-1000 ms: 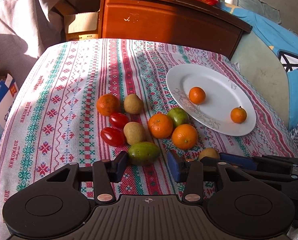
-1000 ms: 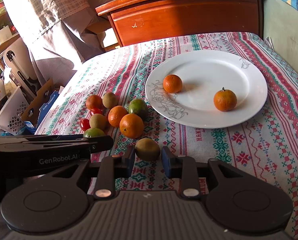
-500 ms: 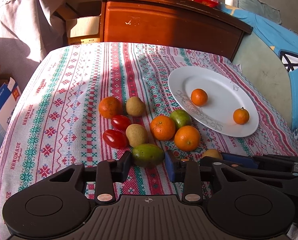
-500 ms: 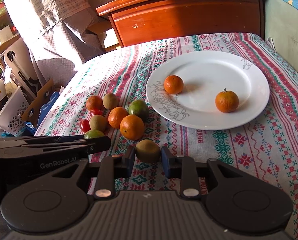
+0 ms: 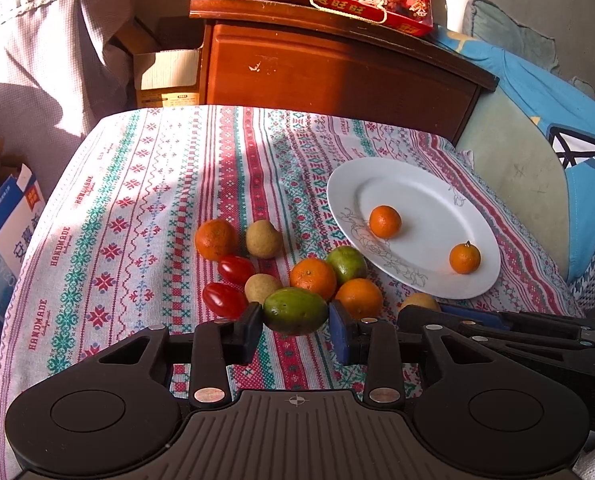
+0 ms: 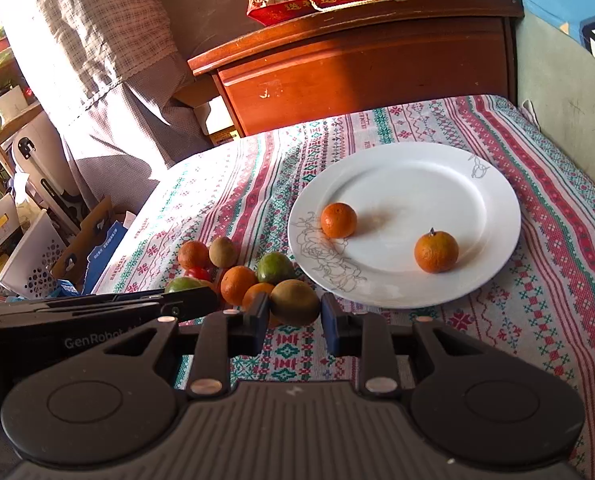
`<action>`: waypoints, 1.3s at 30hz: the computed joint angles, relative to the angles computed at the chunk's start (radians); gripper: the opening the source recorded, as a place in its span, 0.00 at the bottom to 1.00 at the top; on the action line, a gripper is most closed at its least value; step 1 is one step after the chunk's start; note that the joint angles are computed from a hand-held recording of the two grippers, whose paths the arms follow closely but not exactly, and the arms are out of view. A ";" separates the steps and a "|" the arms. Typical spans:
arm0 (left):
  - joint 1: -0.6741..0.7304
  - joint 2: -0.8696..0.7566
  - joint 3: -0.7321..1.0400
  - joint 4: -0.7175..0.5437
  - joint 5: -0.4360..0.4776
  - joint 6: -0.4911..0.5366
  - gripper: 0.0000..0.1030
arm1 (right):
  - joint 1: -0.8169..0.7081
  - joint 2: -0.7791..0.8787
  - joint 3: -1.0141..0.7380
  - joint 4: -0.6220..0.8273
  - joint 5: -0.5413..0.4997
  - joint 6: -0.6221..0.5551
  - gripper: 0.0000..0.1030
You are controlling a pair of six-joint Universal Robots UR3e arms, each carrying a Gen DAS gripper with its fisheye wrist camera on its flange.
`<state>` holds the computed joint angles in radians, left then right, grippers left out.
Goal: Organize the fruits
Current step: 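Carry the lime and kiwi onto the white plate and open both grippers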
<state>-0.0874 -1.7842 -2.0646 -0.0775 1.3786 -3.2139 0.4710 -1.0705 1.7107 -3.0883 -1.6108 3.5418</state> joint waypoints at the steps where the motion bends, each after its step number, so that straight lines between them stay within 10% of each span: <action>1: 0.001 0.002 0.010 -0.006 -0.009 -0.004 0.32 | -0.008 -0.007 0.000 -0.002 0.001 0.001 0.27; 39: -0.102 -0.504 0.829 -0.308 -0.070 -0.015 0.32 | -0.210 0.045 -0.093 0.075 0.043 0.083 0.30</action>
